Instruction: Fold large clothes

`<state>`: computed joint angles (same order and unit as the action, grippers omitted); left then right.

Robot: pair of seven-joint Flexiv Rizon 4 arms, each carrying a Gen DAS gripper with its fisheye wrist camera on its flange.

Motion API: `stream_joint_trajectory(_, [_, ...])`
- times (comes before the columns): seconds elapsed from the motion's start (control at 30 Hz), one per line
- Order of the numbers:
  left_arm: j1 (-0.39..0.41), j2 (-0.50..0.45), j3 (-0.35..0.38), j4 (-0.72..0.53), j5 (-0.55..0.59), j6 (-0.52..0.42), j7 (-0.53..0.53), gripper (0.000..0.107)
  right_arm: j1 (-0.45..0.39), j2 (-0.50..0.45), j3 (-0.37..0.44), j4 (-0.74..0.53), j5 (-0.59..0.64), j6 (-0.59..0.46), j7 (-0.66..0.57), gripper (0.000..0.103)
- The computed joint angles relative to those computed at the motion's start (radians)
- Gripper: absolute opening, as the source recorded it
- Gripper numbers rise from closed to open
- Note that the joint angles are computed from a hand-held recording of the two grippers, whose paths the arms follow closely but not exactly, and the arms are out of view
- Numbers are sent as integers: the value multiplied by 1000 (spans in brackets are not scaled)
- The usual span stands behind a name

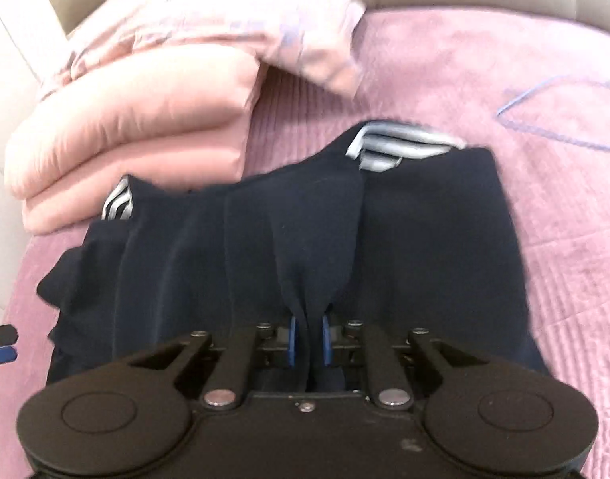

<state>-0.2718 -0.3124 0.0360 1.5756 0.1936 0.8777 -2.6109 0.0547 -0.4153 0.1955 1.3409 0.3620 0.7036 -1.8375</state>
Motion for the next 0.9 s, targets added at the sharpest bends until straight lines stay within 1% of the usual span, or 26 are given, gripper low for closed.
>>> stream_joint_trajectory(0.03, [0, 0, 0, 1, 1, 3, -1, 95, 12, 1, -2, 20, -15, 11, 2, 15])
stream_joint_trajectory(0.07, [0, 0, 0, 2, -1, 6, -2, 95, 25, -3, -10, 32, -42, 16, 7, 18])
stream_joint_trajectory(0.1, [2, -1, -2, 3, -5, 5, 1, 95, 46, -6, -23, 49, -94, 20, 12, 22])
stream_joint_trajectory(0.17, [4, -3, -5, 4, -11, 4, 10, 95, 73, -20, -43, 71, -175, 53, 17, 42])
stream_joint_trajectory(0.2, [3, -3, -4, 3, -11, 4, 12, 95, 75, -14, -44, 78, -193, 59, 24, 45])
stream_joint_trajectory(0.27, [2, -1, -2, 6, -7, 10, 11, 95, 70, 10, -35, 91, -206, 63, 21, 45])
stream_joint_trajectory(0.4, [3, -2, -3, 6, -11, 7, 16, 95, 41, 97, -3, 153, -180, 77, -100, 45])
stream_joint_trajectory(0.47, [2, -3, -1, 4, -11, 1, 10, 95, 26, 131, 13, 157, -132, 28, -170, 48])
stream_joint_trajectory(0.53, [2, 0, 0, 9, -10, 7, 4, 95, 25, 153, 13, 157, -107, -63, -227, 48])
stream_joint_trajectory(0.57, [1, 1, 1, 9, -8, 5, 1, 95, 34, 159, 7, 158, -119, -125, -237, 54])
stream_joint_trajectory(0.6, [1, 2, 2, 7, -5, 1, -1, 95, 50, 153, -2, 168, -147, -166, -244, 59])
stream_joint_trajectory(0.63, [0, 2, 3, 4, -2, -8, -2, 95, 72, 150, -12, 206, -192, -149, -237, 64])
stream_joint_trajectory(0.67, [-1, 1, 3, 0, 1, -16, -3, 95, 92, 151, -20, 263, -230, -80, -223, 69])
stream_joint_trajectory(0.7, [-2, 1, 3, -5, 6, -25, -5, 95, 96, 154, -18, 303, -224, -11, -229, 72])
stream_joint_trajectory(0.73, [-4, 1, 3, -9, 11, -32, -5, 95, 104, 159, -20, 327, -234, 26, -219, 72])
stream_joint_trajectory(0.8, [-11, -1, 5, -27, 31, -53, -9, 95, 118, 160, -26, 325, -261, 19, -190, 72])
stream_joint_trajectory(0.87, [-18, -2, 6, -46, 49, -80, -18, 95, 113, 150, -26, 317, -242, 25, -184, 75])
stream_joint_trajectory(0.9, [-15, 2, 1, -46, 41, -75, -16, 95, 106, 146, -24, 311, -223, 25, -188, 75])
